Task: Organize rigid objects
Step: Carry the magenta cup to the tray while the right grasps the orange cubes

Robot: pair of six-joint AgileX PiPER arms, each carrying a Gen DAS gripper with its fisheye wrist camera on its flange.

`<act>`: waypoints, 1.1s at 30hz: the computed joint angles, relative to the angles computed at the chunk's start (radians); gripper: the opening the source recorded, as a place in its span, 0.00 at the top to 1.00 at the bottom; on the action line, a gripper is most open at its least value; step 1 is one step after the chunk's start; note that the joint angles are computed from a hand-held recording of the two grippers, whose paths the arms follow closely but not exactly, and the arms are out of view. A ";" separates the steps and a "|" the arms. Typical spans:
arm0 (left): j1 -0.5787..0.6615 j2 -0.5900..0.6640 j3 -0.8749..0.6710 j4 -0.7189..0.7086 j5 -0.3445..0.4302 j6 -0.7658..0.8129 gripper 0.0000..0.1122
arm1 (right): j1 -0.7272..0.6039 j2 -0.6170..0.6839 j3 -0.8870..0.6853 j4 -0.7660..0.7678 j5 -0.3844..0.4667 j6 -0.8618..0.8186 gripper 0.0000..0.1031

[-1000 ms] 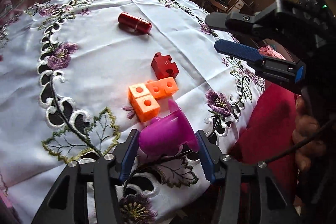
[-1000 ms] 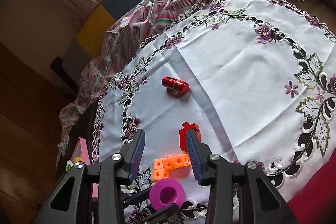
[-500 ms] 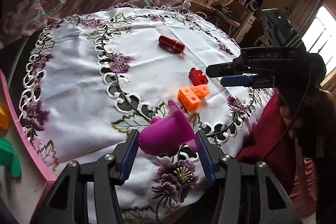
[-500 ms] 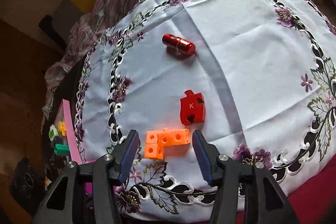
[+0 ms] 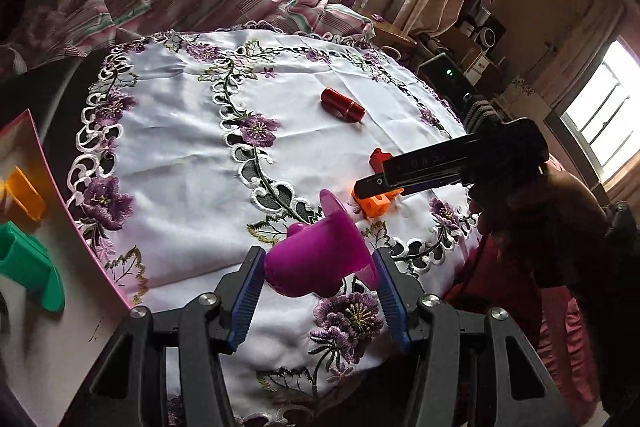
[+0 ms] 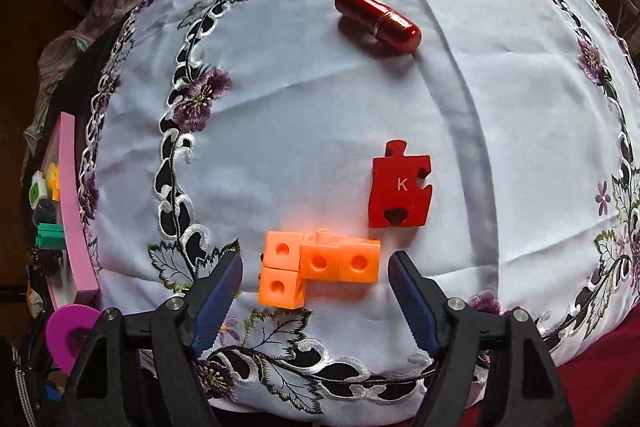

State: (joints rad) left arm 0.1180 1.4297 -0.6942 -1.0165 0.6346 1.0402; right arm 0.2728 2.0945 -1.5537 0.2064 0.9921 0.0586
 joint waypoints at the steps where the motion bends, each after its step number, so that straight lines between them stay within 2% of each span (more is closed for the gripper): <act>1: 0.010 -0.004 0.004 -0.003 0.004 0.006 0.51 | 0.002 0.011 -0.011 -0.005 0.010 0.003 0.27; 3: 0.037 -0.009 0.009 -0.012 0.021 0.021 0.51 | 0.016 0.011 -0.015 -0.041 0.001 0.021 0.39; 4: 0.049 -0.013 0.012 -0.016 0.027 0.028 0.51 | 0.023 0.004 -0.010 -0.049 -0.008 0.020 0.41; 9: 0.130 -0.040 0.028 -0.026 0.071 0.052 0.51 | 0.063 -0.057 0.040 -0.009 -0.128 -0.033 0.41; 12: 0.183 -0.061 0.035 -0.015 0.089 0.054 0.51 | 0.094 -0.050 0.043 0.058 -0.197 -0.080 0.41; 17: 0.341 -0.110 0.046 0.009 0.146 0.084 0.51 | 0.182 0.010 0.008 -0.012 -0.297 -0.013 0.41; 21: 0.539 -0.121 0.041 0.024 0.214 0.129 0.51 | 0.230 0.062 -0.036 -0.120 -0.299 0.046 0.41; 26: 0.778 -0.033 -0.029 0.038 0.281 0.152 0.51 | 0.225 0.060 -0.027 -0.117 -0.310 0.037 0.41; 28: 0.826 0.019 -0.076 0.044 0.271 0.130 0.51 | 0.225 0.058 -0.024 -0.120 -0.310 0.039 0.41; 33: 0.834 0.122 -0.182 0.043 0.244 0.052 0.51 | 0.233 0.059 -0.027 -0.135 -0.308 0.049 0.41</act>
